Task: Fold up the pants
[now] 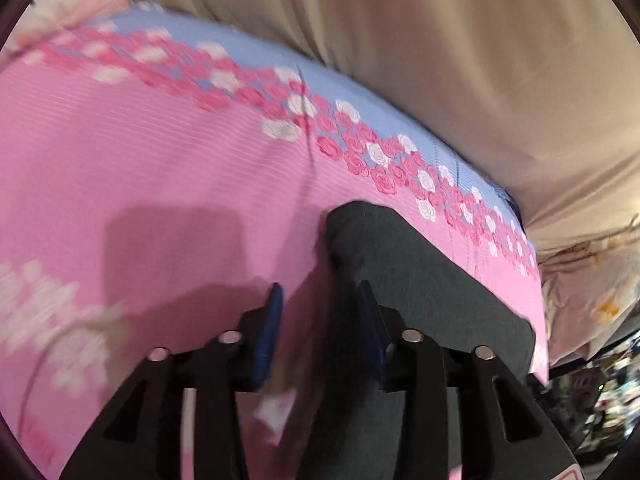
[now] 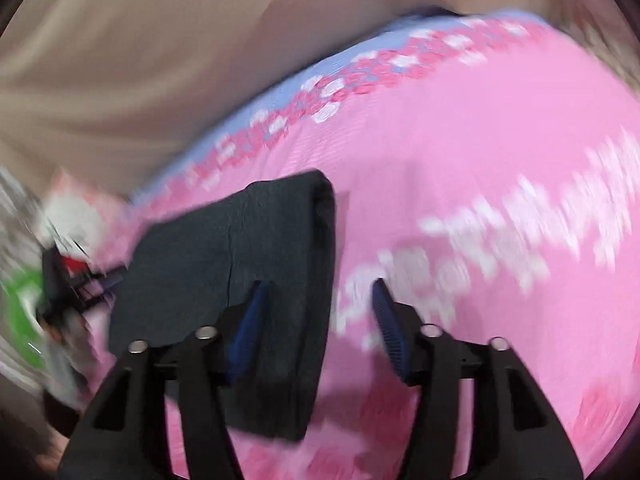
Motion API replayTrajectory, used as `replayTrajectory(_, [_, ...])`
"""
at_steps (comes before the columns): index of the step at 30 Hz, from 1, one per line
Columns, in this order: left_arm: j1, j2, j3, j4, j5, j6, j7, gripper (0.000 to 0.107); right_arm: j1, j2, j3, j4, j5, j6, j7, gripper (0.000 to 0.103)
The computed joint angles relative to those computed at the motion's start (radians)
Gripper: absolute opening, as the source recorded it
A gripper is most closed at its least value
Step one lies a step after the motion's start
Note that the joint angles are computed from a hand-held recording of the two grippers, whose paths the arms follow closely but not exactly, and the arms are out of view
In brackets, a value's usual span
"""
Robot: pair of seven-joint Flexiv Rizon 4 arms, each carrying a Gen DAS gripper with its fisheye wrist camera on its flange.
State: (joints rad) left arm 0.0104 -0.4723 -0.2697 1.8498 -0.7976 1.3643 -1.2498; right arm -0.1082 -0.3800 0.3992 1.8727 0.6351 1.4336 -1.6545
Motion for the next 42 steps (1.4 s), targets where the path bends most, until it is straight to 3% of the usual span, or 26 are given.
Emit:
replayTrajectory(2, [0.017, 0.053, -0.046, 0.078, -0.052, 0.055, 0.058, 0.068, -0.108, 0.007, 0.112, -0.010, 0.132, -0.060, -0.127, 0.070])
replayTrajectory(5, [0.024, 0.102, -0.099, 0.160, -0.150, 0.053, 0.146, 0.069, -0.160, -0.005, 0.165, -0.041, 0.266, -0.144, -0.242, 0.071])
replayTrajectory(7, [0.022, 0.099, -0.126, 0.176, -0.238, 0.014, 0.205, 0.069, -0.105, -0.007, 0.137, -0.038, 0.268, -0.097, -0.261, 0.082])
replayTrajectory(8, [0.035, 0.087, -0.159, 0.178, -0.293, 0.001, 0.237, 0.069, -0.081, -0.007, 0.122, -0.040, 0.259, -0.089, -0.253, 0.084])
replayTrajectory(9, [0.021, 0.091, -0.174, 0.182, -0.364, 0.053, 0.295, 0.069, -0.084, -0.017, 0.129, -0.065, 0.293, -0.123, -0.295, 0.082])
replayTrajectory(10, [0.003, 0.083, -0.156, 0.170, -0.369, 0.041, 0.305, 0.064, -0.059, -0.031, 0.108, -0.086, 0.294, -0.152, -0.302, 0.064])
replayTrajectory(11, [-0.007, 0.075, -0.149, 0.157, -0.380, 0.040, 0.314, 0.040, -0.006, -0.036, 0.069, -0.079, 0.238, -0.127, -0.244, 0.045])
replayTrajectory(12, [-0.001, 0.071, -0.159, 0.144, -0.427, 0.013, 0.349, 0.026, 0.034, -0.042, 0.041, -0.081, 0.193, -0.109, -0.221, 0.038])
replayTrajectory(14, [-0.013, 0.086, -0.143, 0.138, -0.463, -0.009, 0.357, 0.015, 0.052, -0.013, 0.027, -0.076, 0.201, -0.086, -0.233, 0.032])
replayTrajectory(16, [-0.037, 0.139, -0.125, 0.168, -0.490, -0.012, 0.396, 0.014, 0.021, 0.049, 0.046, -0.043, 0.239, -0.104, -0.275, 0.030])
replayTrajectory(17, [-0.052, 0.174, -0.100, 0.194, -0.447, -0.033, 0.371, 0.015, 0.017, 0.094, 0.039, -0.010, 0.249, -0.123, -0.284, 0.030])
replayTrajectory(21, [-0.133, 0.226, 0.005, 0.279, -0.299, -0.096, 0.232, 0.027, 0.132, 0.162, -0.075, 0.141, 0.091, -0.109, -0.108, 0.038])
replayTrajectory(23, [-0.150, 0.217, -0.013, 0.302, -0.404, -0.042, 0.271, 0.054, 0.095, 0.144, -0.059, 0.128, 0.209, -0.125, -0.189, 0.047])
replayTrajectory(25, [-0.171, 0.218, -0.033, 0.294, -0.601, -0.019, 0.394, 0.058, 0.052, 0.138, -0.048, 0.090, 0.344, -0.171, -0.281, 0.054])
replayTrajectory(26, [-0.179, 0.214, -0.024, 0.285, -0.613, -0.030, 0.394, 0.066, 0.044, 0.135, -0.051, 0.074, 0.384, -0.196, -0.313, 0.063])
replayTrajectory(27, [-0.188, 0.206, -0.015, 0.272, -0.624, -0.034, 0.399, 0.069, 0.038, 0.127, -0.054, 0.055, 0.426, -0.217, -0.353, 0.065])
replayTrajectory(29, [-0.224, 0.176, 0.017, 0.243, -0.532, 0.004, 0.336, 0.071, 0.079, 0.104, -0.077, 0.031, 0.427, -0.200, -0.363, 0.066])
replayTrajectory(31, [-0.261, 0.143, 0.069, 0.218, -0.355, 0.044, 0.219, 0.069, 0.121, 0.078, -0.091, 0.017, 0.412, -0.141, -0.357, 0.064])
replayTrajectory(32, [-0.284, 0.127, 0.116, 0.203, -0.214, 0.047, 0.123, 0.053, 0.144, 0.076, -0.100, 0.027, 0.382, -0.112, -0.325, 0.045])
replayTrajectory(33, [-0.307, 0.114, 0.162, 0.186, -0.097, 0.038, 0.044, 0.041, 0.158, 0.075, -0.107, 0.036, 0.348, -0.100, -0.289, 0.035])
replayTrajectory(35, [-0.334, 0.113, 0.212, 0.181, 0.031, 0.046, -0.043, 0.019, 0.163, 0.087, -0.094, 0.052, 0.325, -0.066, -0.275, 0.028])
replayTrajectory(37, [-0.353, 0.127, 0.246, 0.181, 0.134, 0.056, -0.092, 0.017, 0.206, 0.114, -0.097, 0.100, 0.248, 0.010, -0.214, 0.027])
replayTrajectory(42, [-0.418, 0.166, 0.353, 0.167, 0.394, 0.062, -0.246, 0.016, 0.195, 0.180, -0.047, 0.154, 0.190, 0.067, -0.178, 0.027])
